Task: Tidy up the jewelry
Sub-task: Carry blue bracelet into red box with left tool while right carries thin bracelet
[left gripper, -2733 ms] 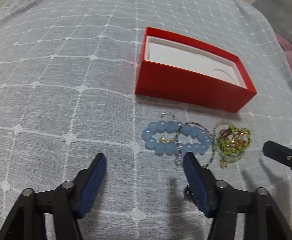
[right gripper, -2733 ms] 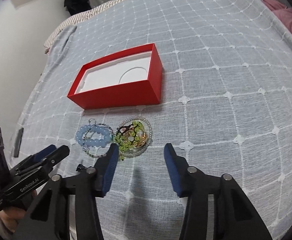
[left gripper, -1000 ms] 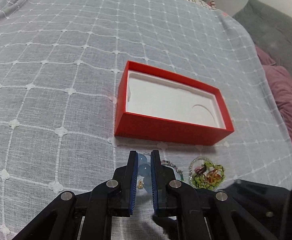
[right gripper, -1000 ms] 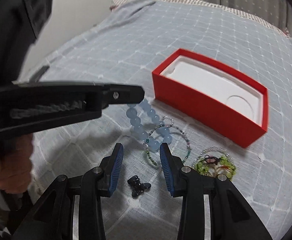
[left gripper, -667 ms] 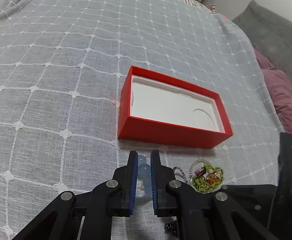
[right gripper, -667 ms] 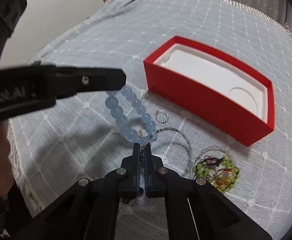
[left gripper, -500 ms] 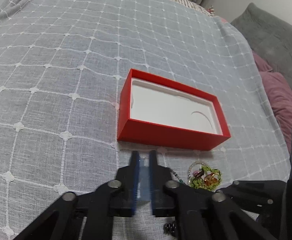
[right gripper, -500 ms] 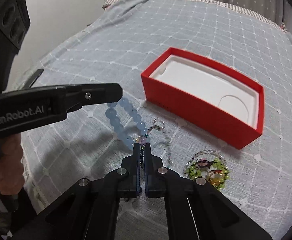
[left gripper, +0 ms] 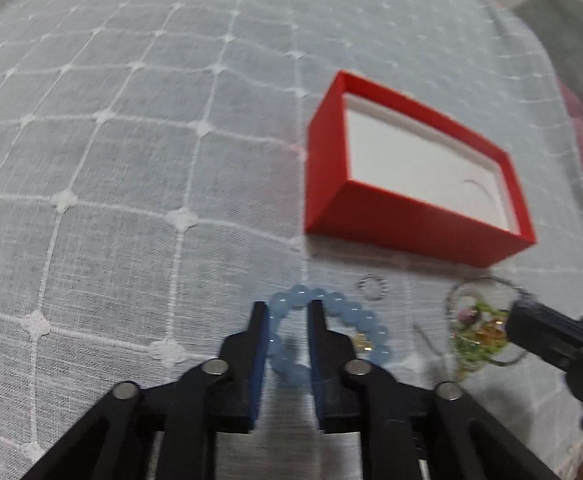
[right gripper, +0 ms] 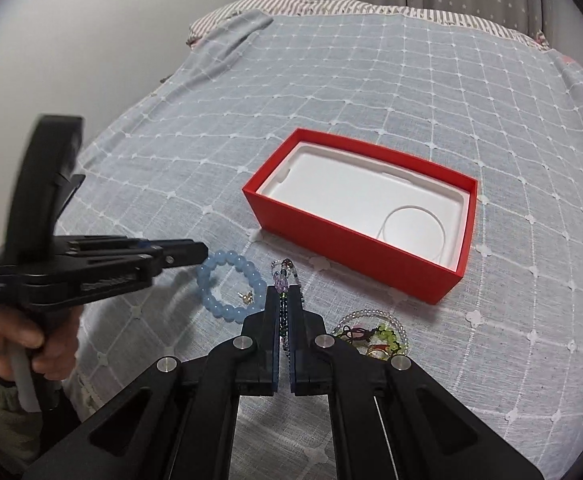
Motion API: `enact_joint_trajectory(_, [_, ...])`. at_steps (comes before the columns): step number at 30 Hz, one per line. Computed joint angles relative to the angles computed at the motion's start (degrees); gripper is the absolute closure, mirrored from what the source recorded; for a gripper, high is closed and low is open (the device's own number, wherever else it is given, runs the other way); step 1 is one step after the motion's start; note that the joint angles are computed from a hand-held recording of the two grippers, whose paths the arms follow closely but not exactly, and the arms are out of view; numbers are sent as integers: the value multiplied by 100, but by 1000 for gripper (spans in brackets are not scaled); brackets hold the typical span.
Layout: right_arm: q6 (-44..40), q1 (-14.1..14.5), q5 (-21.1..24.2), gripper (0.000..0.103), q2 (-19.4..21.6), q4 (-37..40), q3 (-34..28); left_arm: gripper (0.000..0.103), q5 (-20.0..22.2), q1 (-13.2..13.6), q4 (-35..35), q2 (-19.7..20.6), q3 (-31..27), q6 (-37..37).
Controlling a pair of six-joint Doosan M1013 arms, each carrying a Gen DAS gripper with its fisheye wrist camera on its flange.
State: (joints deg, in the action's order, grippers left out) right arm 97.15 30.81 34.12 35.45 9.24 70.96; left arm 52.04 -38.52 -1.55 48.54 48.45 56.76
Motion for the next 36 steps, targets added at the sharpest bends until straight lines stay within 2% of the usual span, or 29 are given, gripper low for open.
enact_joint_trajectory(3, [4,3,-13,101,-13,29,26,66,67,11,-326,101,-112,160])
enact_joint_trajectory(7, [-53,-19,-87,101,-71,147,106,66,494,-110,363,304,-426,-90])
enact_joint_trajectory(11, [-109,-37,-156,101,-130,240,176,94,785,-239,1045,391,-586,-216])
enact_joint_trajectory(12, [-114,-38,-163,101,-138,249,185,94,768,-239,1044,386,-576,-232])
enact_joint_trajectory(16, [-81,-42,-183,101,-158,229,213,95,645,-224,1021,322,-481,-324])
enact_joint_trajectory(23, [-6,-60,-210,101,-187,200,278,95,139,-266,1156,53,-124,-411])
enact_joint_trajectory(31, [-25,-53,-235,101,-197,231,285,95,-429,-235,920,-213,230,-345])
enact_joint_trajectory(36, [17,-56,-225,101,-190,191,274,95,-789,-242,585,-322,338,-30])
